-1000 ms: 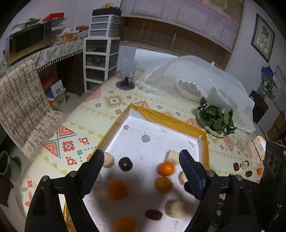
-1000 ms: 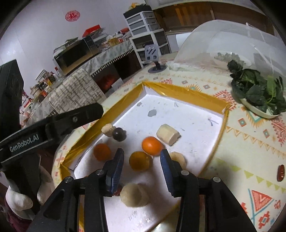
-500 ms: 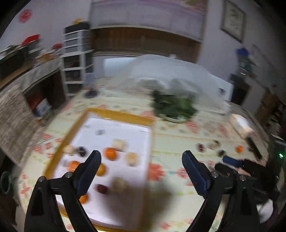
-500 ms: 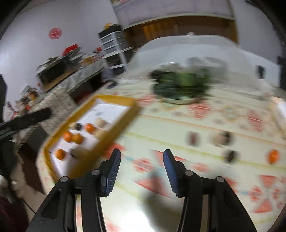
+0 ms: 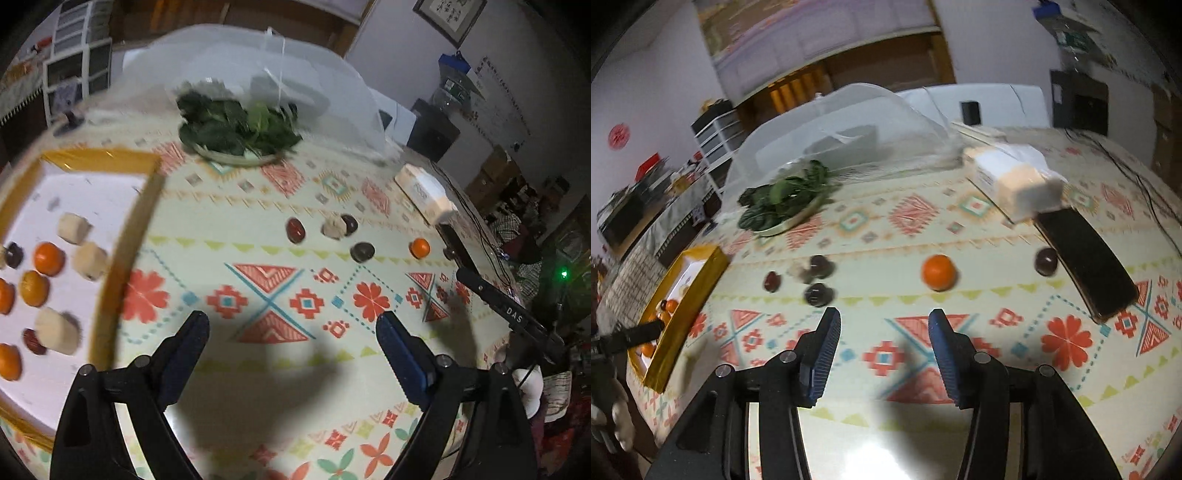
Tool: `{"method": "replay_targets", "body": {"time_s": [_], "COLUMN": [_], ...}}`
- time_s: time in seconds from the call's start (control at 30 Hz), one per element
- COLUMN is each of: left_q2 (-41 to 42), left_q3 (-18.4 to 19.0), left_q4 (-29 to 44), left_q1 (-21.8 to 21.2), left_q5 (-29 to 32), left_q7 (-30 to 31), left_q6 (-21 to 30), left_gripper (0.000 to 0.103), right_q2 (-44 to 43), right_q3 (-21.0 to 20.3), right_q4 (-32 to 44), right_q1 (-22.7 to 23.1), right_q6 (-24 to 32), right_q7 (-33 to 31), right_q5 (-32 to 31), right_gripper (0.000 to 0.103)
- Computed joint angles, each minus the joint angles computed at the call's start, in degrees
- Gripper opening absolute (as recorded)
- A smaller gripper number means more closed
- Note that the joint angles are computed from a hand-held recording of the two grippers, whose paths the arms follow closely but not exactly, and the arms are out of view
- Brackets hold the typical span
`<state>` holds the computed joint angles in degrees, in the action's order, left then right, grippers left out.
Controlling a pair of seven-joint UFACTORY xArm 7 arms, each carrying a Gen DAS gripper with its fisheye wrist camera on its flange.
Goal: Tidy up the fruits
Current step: 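Withdraw both tools from the tray toward the fruit on the cloth, then grasp a dark plum with the left tool while the right tool reaches an orange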
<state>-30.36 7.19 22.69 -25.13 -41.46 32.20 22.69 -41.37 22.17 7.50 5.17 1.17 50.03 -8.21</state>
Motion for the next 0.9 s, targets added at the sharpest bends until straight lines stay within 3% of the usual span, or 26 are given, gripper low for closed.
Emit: {"method": "replay_targets", "body": {"time_s": [0.23,0.3,0.37,0.6,0.77,0.83,0.9], "left_q2": [1.73,2.83,5.16,15.20,23.72,26.90,29.04], "left_q3": [0.05,0.91,0.89,-4.16,-8.54,-10.46,-11.81], "left_q4": [0.59,1.33,2.98,8.96,14.55,16.64,18.49], "left_q1": [-4.82,-7.83,-9.81,-12.17,-10.40,-9.10,-7.65], "left_q5": [-3.57,-5.17,-5.99,-12.53,-14.44,-13.26,-12.86], "left_q7": [2.73,5.12,6.46,11.98,13.07,11.86,11.29], "left_q6": [-6.40,-8.10,-7.55,-9.13,-9.94,-11.01,-10.28], "left_gripper": [0.090,0.080,0.056,0.055,0.055,0.055,0.055], "right_q2": [8.46,12.10,16.25,24.93,26.17,26.06,25.30], "right_q3": [1.23,2.89,4.38,13.36,20.57,22.88,24.81], "right_q4": [1.83,3.88,6.06,11.74,13.03,12.98,13.08], "right_q1": [-7.82,-11.42,-14.73,-24.88,-31.01,-33.17,-34.90], "right_q6": [-5.18,-6.38,-8.03,-9.23,-9.27,-9.45,-8.74], "right_q7": [-2.11,-2.92,-3.95,-8.23,-9.82,-10.17,-9.93], "right_q5": [-0.47,-0.35,0.00,2.75,3.30,3.22,3.34], "right_gripper": [0.053,0.053,0.053,0.053,0.053,0.051,0.042]}}
